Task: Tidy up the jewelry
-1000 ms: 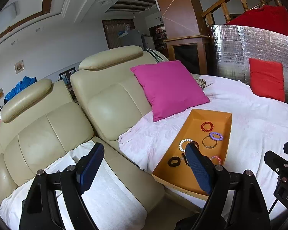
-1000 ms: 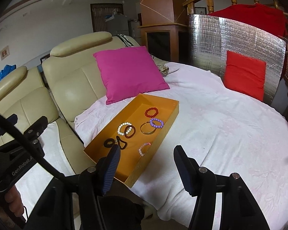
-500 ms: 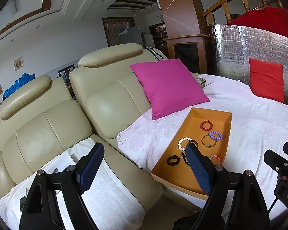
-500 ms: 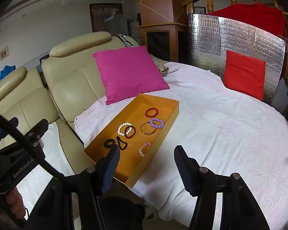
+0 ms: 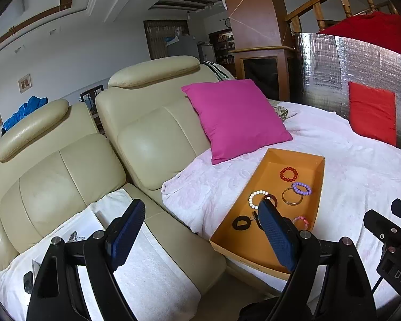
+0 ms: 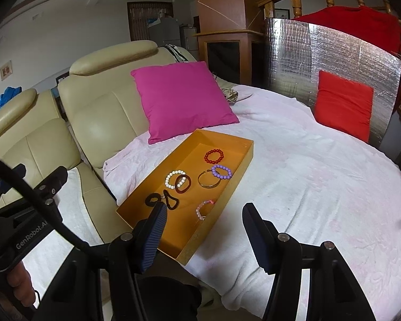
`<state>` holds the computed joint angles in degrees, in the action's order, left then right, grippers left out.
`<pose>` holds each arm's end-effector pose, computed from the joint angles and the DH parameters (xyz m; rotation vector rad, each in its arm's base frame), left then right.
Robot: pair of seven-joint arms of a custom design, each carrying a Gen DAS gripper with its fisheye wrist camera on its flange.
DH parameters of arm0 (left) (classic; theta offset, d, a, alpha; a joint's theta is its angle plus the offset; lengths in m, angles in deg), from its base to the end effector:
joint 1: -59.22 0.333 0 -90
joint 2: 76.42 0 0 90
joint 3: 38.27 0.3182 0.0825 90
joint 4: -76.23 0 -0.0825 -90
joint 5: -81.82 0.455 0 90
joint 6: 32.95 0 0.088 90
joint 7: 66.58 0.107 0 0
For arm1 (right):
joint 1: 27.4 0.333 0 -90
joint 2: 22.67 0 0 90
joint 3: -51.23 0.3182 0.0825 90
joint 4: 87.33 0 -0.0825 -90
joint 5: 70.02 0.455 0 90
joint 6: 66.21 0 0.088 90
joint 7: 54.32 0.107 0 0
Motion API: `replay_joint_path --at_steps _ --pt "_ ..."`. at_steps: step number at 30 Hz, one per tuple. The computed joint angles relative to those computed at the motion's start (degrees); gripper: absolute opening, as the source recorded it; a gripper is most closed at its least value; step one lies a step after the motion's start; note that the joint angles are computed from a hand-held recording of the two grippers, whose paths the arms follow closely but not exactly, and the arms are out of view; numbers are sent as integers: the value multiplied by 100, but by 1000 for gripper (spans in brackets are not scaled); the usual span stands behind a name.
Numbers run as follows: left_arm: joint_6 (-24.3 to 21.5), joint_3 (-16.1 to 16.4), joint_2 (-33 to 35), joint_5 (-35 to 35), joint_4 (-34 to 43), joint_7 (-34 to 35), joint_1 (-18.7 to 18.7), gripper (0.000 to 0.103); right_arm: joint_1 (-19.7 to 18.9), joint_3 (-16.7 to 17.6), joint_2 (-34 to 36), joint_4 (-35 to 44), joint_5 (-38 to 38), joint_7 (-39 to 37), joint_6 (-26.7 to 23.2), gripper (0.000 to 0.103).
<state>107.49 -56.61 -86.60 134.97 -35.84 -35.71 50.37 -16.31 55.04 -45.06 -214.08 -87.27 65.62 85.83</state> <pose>0.5505 -0.2968 0.6131 -1.5430 1.5439 -0.6803 0.5328 0.1548 0.6168 -1.6460 1.7333 -0.7185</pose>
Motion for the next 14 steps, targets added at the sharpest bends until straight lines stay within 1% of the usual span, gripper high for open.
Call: replay_joint_path --at_steps 7,10,12,14 --pt "18 42 65 -20 52 45 1 87 13 -1 218 185 -11 -60 12 63" --pt "3 38 135 167 101 -92 29 87 36 -38 372 293 36 -150 60 63" --pt "231 84 224 180 162 -134 13 87 62 -141 404 270 149 -309 217 63" --pt "428 102 483 -49 430 72 -81 87 15 -264 410 217 298 -383 378 63"
